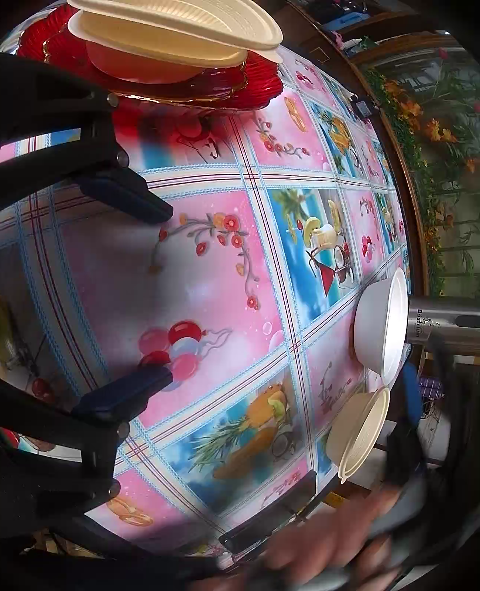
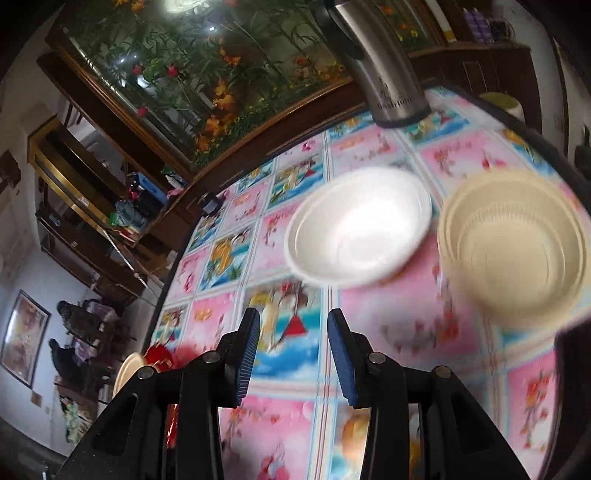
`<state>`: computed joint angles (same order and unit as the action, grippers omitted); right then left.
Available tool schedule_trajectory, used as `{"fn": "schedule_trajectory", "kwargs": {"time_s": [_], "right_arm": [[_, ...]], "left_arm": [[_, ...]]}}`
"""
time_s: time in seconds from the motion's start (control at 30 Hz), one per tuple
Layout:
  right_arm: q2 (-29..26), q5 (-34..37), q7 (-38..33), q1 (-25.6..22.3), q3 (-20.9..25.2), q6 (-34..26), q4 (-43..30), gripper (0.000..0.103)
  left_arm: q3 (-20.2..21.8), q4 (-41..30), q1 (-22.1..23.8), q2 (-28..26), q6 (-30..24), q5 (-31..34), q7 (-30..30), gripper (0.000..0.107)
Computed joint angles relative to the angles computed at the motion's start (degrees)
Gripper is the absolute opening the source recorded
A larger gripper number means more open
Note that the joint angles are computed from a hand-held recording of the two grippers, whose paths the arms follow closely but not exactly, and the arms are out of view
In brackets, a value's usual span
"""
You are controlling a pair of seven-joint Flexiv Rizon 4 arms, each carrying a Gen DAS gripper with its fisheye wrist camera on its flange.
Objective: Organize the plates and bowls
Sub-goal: 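Grasp the rim of the white foam bowl with the right tool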
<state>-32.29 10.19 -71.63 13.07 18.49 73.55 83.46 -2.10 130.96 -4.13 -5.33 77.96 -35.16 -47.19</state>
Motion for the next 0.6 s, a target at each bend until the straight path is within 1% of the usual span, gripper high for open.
{"fn": "schedule_trajectory", "kwargs": {"time_s": [0.03,0.07,0.1,0.23,0.3,0.37,0.43,0.53,0.6], "right_arm": [[-1.2,-0.8,-0.1,0.1,-0.4,-1.6,-2.2,0.045],[-2.7,-2.0,0.0,0.5,-1.0,-4.6,-5.1,0.052],[-4.4,-2.5,0.1,0.5,-1.1,-8.0,-8.2,0.053],[-9.2,-1.0,-1.2,0.1,-0.6,-18.7,-17.3,0.053],[-9.9,-0.3,-2.0,0.3,-1.2,-21.9,-19.1,0.053],[-9.6,0.3,-3.7,0.5,-1.5,-24.0,-19.1,0.053],[-8.3,1.0,-6.0,0.6,-1.5,-25.2,-17.5,0.053],[-5.0,2.9,-10.3,0.1,-0.6,-26.6,-13.5,0.053],[-1.8,5.2,-12.9,-0.6,0.3,-27.0,-9.4,0.053]], "left_arm": [[0.0,0.1,0.0,0.1,0.0,-0.3,0.1,0.079],[0.0,0.1,0.1,0.2,-0.1,-0.7,0.3,0.079],[-0.1,0.3,0.1,0.4,-0.1,-1.4,0.7,0.079],[0.4,-0.2,-0.1,0.0,-0.1,0.8,-0.8,0.079],[0.3,-0.4,0.0,-0.2,-0.1,1.1,-1.1,0.079],[0.3,-0.3,0.1,-0.2,-0.1,1.2,-1.2,0.079],[0.2,-0.3,0.2,-0.1,-0.2,1.2,-1.1,0.079],[0.2,-0.3,0.2,-0.1,-0.1,1.3,-1.2,0.079],[0.2,-0.3,0.2,-0.1,-0.2,1.2,-1.2,0.079]]}}
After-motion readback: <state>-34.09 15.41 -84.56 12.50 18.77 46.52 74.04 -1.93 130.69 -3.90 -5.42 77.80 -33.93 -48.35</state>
